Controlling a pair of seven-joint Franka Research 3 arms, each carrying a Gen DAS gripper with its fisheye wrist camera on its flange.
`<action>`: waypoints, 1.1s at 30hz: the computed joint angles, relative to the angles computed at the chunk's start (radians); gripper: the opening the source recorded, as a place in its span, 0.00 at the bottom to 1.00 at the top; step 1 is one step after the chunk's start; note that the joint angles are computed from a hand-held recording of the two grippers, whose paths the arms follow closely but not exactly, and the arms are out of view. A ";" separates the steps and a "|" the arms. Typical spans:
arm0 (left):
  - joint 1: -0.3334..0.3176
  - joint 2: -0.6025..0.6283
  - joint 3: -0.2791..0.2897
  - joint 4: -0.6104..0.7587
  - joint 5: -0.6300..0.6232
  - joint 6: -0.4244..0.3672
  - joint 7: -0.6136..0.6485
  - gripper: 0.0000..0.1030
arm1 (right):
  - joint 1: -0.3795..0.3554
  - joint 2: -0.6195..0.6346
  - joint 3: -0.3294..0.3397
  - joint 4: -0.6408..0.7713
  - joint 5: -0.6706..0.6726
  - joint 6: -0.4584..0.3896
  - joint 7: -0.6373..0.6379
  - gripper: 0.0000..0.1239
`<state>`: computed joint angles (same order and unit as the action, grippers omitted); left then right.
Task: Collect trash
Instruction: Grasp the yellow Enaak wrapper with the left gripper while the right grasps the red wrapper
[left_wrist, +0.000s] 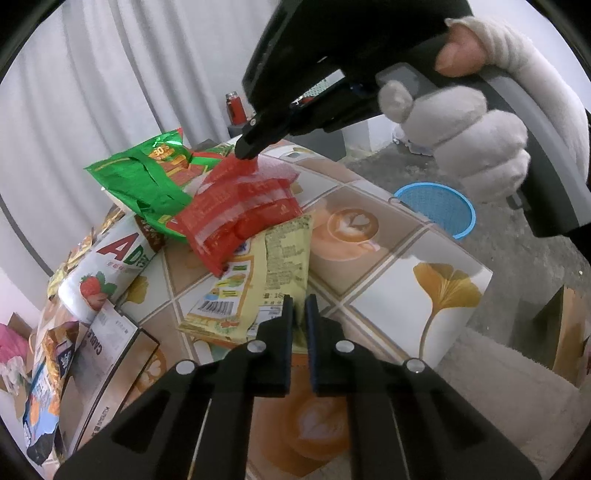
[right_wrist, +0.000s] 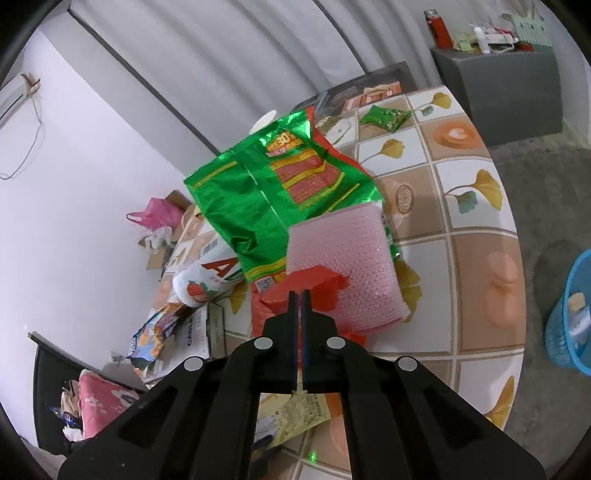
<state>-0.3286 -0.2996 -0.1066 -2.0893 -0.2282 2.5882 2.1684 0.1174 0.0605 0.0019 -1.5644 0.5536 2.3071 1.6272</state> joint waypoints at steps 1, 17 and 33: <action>0.000 -0.004 0.000 -0.004 -0.003 0.003 -0.002 0.06 | 0.000 -0.003 0.001 -0.002 0.006 0.003 -0.004 0.00; -0.017 -0.032 0.020 -0.025 -0.041 -0.006 -0.011 0.05 | -0.022 0.018 -0.015 0.017 0.126 0.000 0.062 0.41; -0.009 -0.024 0.024 -0.016 -0.079 -0.007 0.012 0.05 | -0.025 0.115 0.018 0.124 0.070 -0.068 0.161 0.02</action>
<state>-0.3379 -0.3237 -0.0830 -2.1054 -0.3067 2.5813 2.1800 0.0924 0.1753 0.0194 -1.4401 0.6234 2.2395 1.7881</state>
